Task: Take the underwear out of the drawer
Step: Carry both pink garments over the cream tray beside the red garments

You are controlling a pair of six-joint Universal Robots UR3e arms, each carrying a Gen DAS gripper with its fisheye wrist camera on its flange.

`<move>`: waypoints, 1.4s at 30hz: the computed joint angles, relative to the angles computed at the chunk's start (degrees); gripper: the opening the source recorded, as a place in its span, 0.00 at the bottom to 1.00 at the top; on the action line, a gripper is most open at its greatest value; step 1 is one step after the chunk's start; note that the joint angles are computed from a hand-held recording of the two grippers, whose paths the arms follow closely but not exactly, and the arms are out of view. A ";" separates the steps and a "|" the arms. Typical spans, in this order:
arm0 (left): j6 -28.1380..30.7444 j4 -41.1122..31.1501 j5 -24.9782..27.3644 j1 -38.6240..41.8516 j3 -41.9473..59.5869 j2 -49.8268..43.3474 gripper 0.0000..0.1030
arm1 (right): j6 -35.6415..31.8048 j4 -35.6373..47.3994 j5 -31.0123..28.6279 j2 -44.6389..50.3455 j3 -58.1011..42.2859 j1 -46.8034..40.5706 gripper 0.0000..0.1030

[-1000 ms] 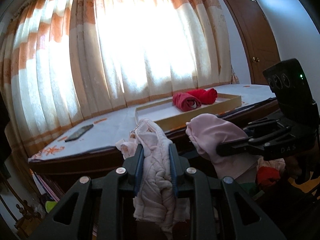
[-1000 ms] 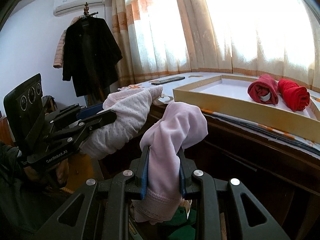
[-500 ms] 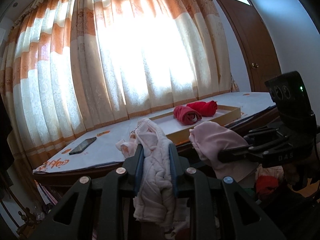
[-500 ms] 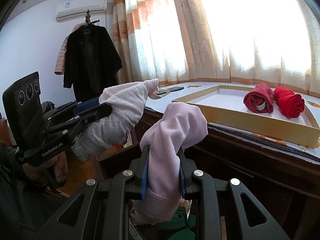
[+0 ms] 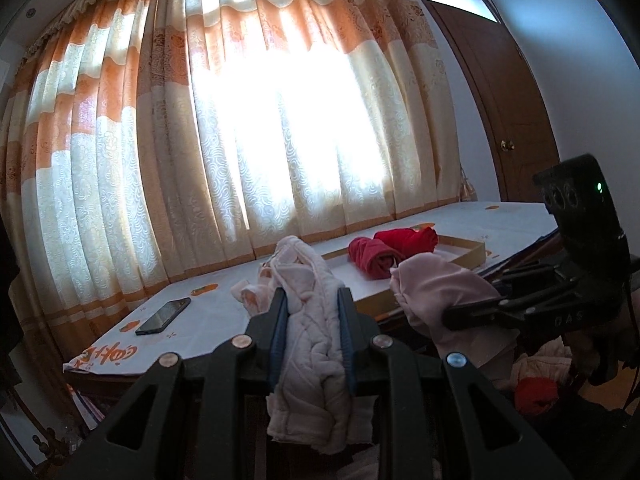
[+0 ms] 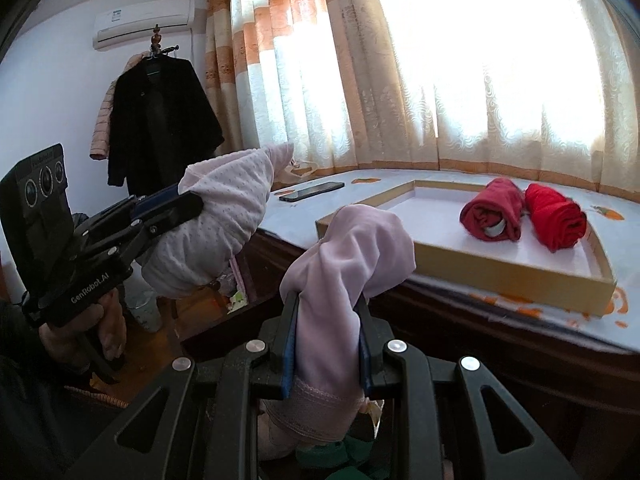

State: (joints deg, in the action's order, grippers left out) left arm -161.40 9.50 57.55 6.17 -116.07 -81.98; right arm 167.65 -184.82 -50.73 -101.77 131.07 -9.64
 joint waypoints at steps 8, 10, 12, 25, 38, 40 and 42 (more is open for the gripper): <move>-1.14 -3.14 -0.37 -0.86 8.09 -4.09 0.21 | -0.57 7.20 -2.37 -0.86 -8.07 1.84 0.26; -1.10 -3.35 -0.14 -1.39 10.07 -5.34 0.21 | -0.62 8.44 -2.99 -0.29 -10.17 2.25 0.26; -0.96 -3.04 0.25 -1.92 11.57 -6.57 0.21 | -0.49 9.57 -3.79 0.45 -12.29 2.76 0.26; -0.55 -10.21 1.36 -5.41 27.70 -16.51 0.21 | -0.44 18.44 -11.83 8.60 -28.78 6.20 0.26; 0.32 -21.53 3.46 -8.69 48.19 -28.15 0.21 | 0.88 26.85 -15.81 17.83 -45.36 6.99 0.26; 0.44 -23.84 3.73 -9.22 51.66 -30.17 0.21 | 1.28 27.74 -15.97 19.34 -47.47 6.86 0.26; 0.61 -25.54 3.92 -9.56 54.19 -31.60 0.21 | 1.31 28.34 -16.70 20.53 -49.20 6.99 0.26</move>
